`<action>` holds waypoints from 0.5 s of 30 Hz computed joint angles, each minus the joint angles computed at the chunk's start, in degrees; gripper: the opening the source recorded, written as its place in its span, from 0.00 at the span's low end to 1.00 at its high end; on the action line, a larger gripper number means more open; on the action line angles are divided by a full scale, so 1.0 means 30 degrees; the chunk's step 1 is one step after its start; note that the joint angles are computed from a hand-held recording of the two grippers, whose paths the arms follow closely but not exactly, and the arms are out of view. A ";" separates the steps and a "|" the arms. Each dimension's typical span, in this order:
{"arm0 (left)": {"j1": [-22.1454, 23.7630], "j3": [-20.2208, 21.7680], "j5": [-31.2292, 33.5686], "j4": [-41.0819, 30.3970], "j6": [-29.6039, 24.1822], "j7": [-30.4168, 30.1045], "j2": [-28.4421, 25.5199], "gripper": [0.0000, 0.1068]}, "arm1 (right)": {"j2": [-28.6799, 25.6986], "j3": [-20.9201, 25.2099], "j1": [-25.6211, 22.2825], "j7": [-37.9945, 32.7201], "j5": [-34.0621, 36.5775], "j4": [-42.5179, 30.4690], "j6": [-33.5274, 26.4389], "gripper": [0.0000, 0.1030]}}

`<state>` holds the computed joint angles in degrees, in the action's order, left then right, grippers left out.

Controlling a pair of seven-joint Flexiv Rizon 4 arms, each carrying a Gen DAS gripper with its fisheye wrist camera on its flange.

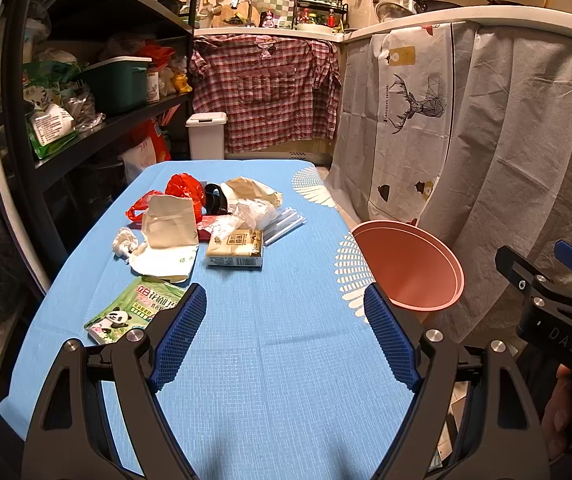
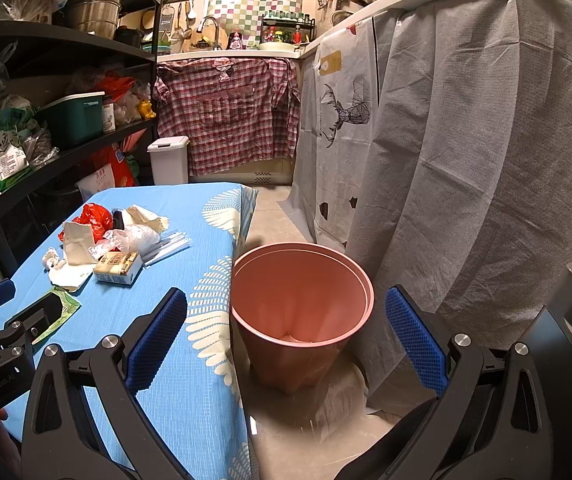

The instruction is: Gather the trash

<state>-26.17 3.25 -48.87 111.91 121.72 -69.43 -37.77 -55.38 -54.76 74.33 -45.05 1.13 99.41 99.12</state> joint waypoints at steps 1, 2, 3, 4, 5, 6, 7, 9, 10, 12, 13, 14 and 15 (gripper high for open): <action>0.0006 0.0000 0.0024 -0.0005 0.0003 -0.0013 0.0000 0.74 | -0.0009 -0.0005 0.0003 0.0000 -0.0003 -0.0014 -0.0007 0.94; 0.0005 0.0008 0.0039 -0.0013 -0.0006 -0.0008 -0.0001 0.74 | -0.0002 0.0001 -0.0003 -0.0008 -0.0005 -0.0011 0.0003 0.94; 0.0020 -0.0001 0.0068 0.0009 0.0014 -0.0045 0.0016 0.74 | 0.0006 0.0013 -0.0011 -0.0018 -0.0016 -0.0018 -0.0012 0.94; 0.0018 0.0001 0.0067 0.0017 0.0014 -0.0060 0.0015 0.74 | 0.0007 0.0013 -0.0011 -0.0018 -0.0017 -0.0018 -0.0012 0.94; -0.0004 0.0018 0.0045 0.0011 0.0018 -0.0056 0.0007 0.74 | 0.0018 0.0003 -0.0006 -0.0024 -0.0014 0.0000 0.0000 0.94; -0.0025 0.0037 0.0011 -0.0003 0.0009 -0.0040 0.0007 0.74 | 0.0001 -0.0010 0.0005 -0.0015 -0.0003 -0.0005 -0.0001 0.94; -0.0001 0.0010 0.0039 0.0008 0.0019 -0.0081 0.0008 0.74 | -0.0001 -0.0001 0.0000 -0.0016 -0.0008 -0.0016 -0.0012 0.94; -0.0072 0.0062 -0.0069 -0.0034 -0.0009 -0.0026 -0.0003 0.74 | 0.0009 0.0011 -0.0009 -0.0030 -0.0018 -0.0019 -0.0014 0.94; -0.0089 0.0071 -0.0100 -0.0050 -0.0021 -0.0004 0.0009 0.74 | 0.0009 0.0011 -0.0010 -0.0029 -0.0018 -0.0019 -0.0014 0.94; -0.0086 0.0066 -0.0100 -0.0059 -0.0027 0.0012 0.0022 0.74 | 0.0000 0.0003 -0.0003 -0.0016 -0.0009 -0.0020 -0.0015 0.94; -0.0098 0.0069 -0.0118 -0.0057 -0.0008 0.0013 0.0011 0.74 | 0.0000 0.0003 -0.0003 -0.0015 -0.0010 -0.0020 -0.0014 0.94; -0.0075 0.0043 -0.0094 -0.0037 0.0015 -0.0018 0.0006 0.74 | 0.0002 0.0001 0.0004 -0.0014 -0.0013 -0.0017 -0.0024 0.94; -0.0119 0.0078 -0.0177 -0.0085 -0.0022 0.0044 0.0003 0.74 | -0.0003 -0.0010 0.0012 -0.0009 -0.0015 -0.0017 -0.0029 0.94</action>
